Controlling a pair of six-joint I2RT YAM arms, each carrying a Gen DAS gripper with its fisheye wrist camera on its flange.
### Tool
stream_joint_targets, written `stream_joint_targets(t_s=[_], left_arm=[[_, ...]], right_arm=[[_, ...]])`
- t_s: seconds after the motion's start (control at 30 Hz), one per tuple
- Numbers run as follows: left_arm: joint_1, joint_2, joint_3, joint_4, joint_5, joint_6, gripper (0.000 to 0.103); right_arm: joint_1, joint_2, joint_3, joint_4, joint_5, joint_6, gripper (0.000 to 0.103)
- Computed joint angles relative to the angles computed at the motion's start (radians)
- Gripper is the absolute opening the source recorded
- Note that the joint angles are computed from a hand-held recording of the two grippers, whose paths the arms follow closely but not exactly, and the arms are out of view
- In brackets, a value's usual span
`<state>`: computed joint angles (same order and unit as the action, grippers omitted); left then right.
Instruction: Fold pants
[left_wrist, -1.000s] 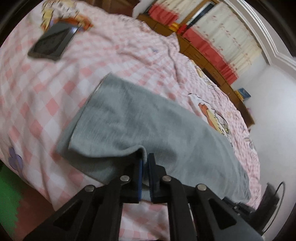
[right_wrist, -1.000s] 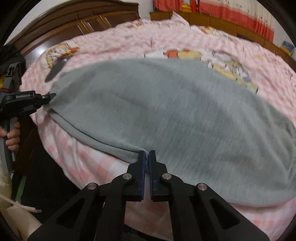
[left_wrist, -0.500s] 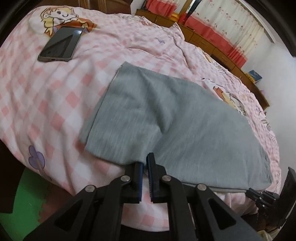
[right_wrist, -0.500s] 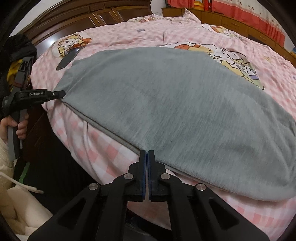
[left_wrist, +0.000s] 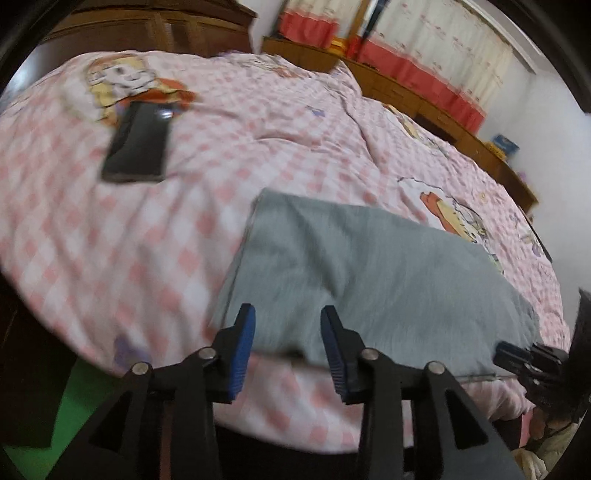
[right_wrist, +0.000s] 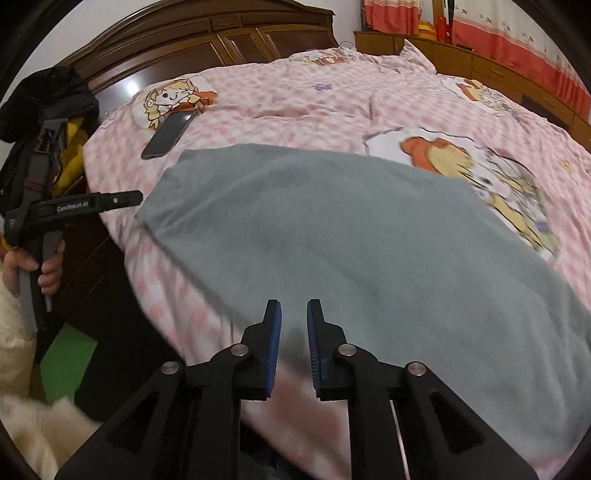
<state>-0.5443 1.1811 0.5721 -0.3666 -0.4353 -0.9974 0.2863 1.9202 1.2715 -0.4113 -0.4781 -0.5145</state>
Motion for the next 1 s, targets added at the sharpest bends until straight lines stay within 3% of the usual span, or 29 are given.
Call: stream_joint_targets(t_s=[0.1, 0.2, 0.23, 0.3, 0.33, 0.43, 0.57, 0.67, 0.83, 1.0], left_arm=[[0.078, 0.185, 0.092, 0.021, 0.06, 0.143, 0.038], [0.061, 0.344, 0.181, -0.07, -0.052, 0.181, 0.036], [0.058, 0.372, 0.192, -0.099, -0.098, 0.169, 0.036], [0.046, 0.466, 0.245, -0.257, -0.253, 0.068, 0.034], [0.063, 0.502, 0.258, -0.325, -0.298, 0.018, 0.024], [0.132, 0.375, 0.154, -0.233, -0.226, 0.049, 0.023], [0.061, 0.324, 0.174, -0.291, -0.298, 0.045, 0.028], [0.001, 0.305, 0.208, -0.275, -0.279, 0.08, 0.039], [-0.04, 0.354, 0.286, -0.176, -0.202, 0.152, 0.055], [-0.021, 0.402, 0.284, -0.067, -0.094, 0.12, 0.059]], right_arm=[[0.069, 0.072, 0.051, 0.024, 0.061, 0.046, 0.015], [0.103, 0.129, 0.065, -0.018, 0.091, 0.047, 0.015], [0.103, 0.118, 0.03, 0.01, 0.088, 0.048, 0.015], [0.091, 0.093, -0.019, 0.027, 0.06, 0.023, 0.015], [0.081, 0.092, -0.017, 0.007, 0.04, 0.013, 0.015], [0.051, 0.096, -0.005, -0.055, -0.016, -0.015, 0.015], [0.004, 0.042, -0.02, -0.106, -0.046, -0.059, 0.015], [-0.059, -0.013, -0.05, -0.075, -0.007, -0.046, 0.016], [-0.271, -0.044, -0.051, -0.007, 0.093, 0.055, 0.033], [-0.49, 0.065, 0.105, -0.052, 0.131, 0.132, 0.033]])
